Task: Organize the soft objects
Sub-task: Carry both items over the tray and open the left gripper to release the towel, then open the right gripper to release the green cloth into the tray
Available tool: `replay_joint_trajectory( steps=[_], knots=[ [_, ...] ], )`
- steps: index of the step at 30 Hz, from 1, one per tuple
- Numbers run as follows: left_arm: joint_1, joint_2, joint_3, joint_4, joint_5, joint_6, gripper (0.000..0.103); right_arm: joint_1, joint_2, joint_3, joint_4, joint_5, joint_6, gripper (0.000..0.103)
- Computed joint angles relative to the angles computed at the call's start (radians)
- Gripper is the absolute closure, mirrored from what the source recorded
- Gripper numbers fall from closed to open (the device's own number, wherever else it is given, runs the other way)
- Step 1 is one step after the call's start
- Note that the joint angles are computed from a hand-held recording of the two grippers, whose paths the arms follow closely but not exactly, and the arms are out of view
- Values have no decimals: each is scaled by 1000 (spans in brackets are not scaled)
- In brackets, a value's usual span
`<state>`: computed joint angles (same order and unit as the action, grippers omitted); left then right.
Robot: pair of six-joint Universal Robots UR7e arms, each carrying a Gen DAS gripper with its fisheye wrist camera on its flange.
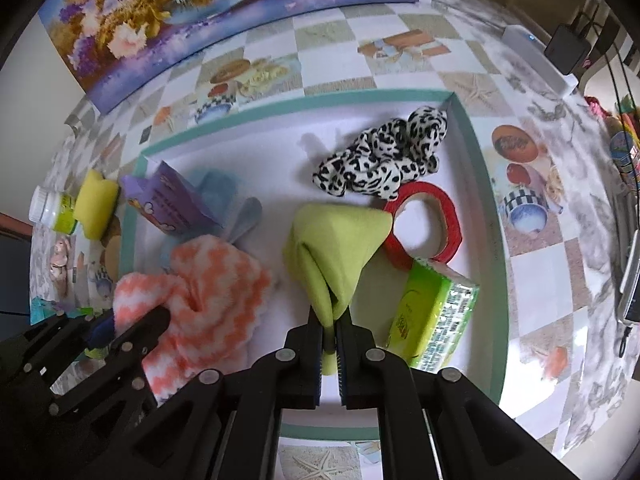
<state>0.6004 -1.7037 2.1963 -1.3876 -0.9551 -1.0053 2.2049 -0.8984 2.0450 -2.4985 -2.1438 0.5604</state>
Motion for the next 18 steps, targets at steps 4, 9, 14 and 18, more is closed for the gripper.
replay_joint_trajectory(
  steps=[4, 9, 14, 18],
  knots=[
    [19, -1, 8, -12, 6, -6, 82, -7, 4, -1, 6, 4, 0, 95],
    [54, -10, 12, -39, -6, -10, 65, -7, 12, -10, 20, -1, 5, 95],
    [60, -36, 1, -45, -8, -22, 44, 14, 15, -28, 20, -28, -2, 95],
    [50, -73, -9, -56, -15, -33, 41, 31, 1, -31, 20, -53, -5, 87]
  ],
)
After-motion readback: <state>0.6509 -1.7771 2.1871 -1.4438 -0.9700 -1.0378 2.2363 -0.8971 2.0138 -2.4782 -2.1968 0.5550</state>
